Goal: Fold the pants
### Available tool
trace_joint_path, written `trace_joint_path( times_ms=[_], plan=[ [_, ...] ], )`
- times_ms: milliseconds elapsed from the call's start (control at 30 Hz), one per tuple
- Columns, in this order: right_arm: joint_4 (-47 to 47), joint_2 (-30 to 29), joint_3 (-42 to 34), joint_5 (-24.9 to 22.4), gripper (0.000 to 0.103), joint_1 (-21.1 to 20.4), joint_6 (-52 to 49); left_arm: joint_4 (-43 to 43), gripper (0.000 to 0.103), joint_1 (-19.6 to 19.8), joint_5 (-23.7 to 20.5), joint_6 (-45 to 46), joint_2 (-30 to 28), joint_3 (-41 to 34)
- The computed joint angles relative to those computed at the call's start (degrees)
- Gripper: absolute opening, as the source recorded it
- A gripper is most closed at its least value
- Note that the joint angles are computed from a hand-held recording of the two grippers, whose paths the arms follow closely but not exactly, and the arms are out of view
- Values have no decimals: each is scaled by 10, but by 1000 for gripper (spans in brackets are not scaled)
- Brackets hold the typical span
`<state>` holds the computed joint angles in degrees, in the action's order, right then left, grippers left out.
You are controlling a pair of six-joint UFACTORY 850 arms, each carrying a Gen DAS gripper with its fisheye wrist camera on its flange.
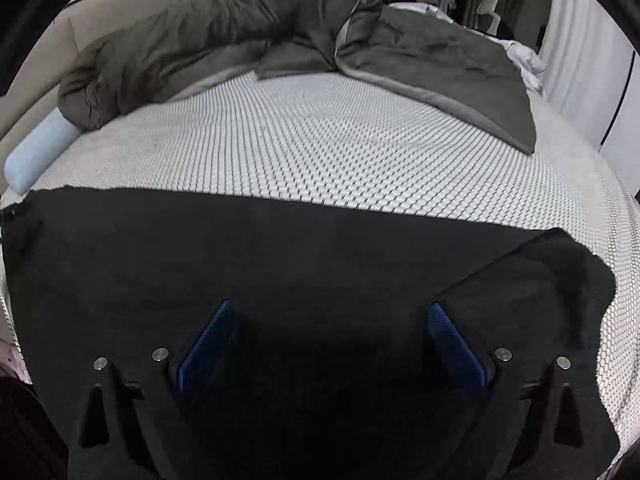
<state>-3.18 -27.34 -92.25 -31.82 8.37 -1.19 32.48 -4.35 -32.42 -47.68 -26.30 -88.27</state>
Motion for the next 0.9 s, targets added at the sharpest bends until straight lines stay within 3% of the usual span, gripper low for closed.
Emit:
trace_joint_path(
  times_ms=[33,167,300,400,433,500,567,600,767,833,900],
  plan=[
    [-1,-3,-5,-4,98,2,-1,-14,80,15,-20,10,-5,-8],
    [47,-1,-9,4,98,-6,-47,-106,80,55,-29,85,-20,-25],
    [56,-3,-12,8,98,-13,-53,-58,80,53,-108,99,-72,-87],
    [43,-8,-18,2,98,-9,-39,-65,80,56,-134,106,-98,-113],
    [44,-3,-9,3,98,-11,-41,-63,79,57,-126,102,-98,-111],
    [42,-1,-7,3,98,-10,-40,-45,50,53,-102,90,-92,-97],
    [42,-1,-7,4,98,-10,-41,18,39,43,-99,40,-81,-81],
    [42,-2,-8,5,98,-9,-41,63,36,37,-66,-5,-60,-52],
    [30,-4,-9,5,98,-8,-33,189,31,20,-20,-142,-7,11],
    [22,-4,-8,3,98,-8,-26,211,31,21,-3,-176,5,19],
    [16,-5,-8,3,98,-8,-21,179,31,31,14,-163,4,8]
  ],
)
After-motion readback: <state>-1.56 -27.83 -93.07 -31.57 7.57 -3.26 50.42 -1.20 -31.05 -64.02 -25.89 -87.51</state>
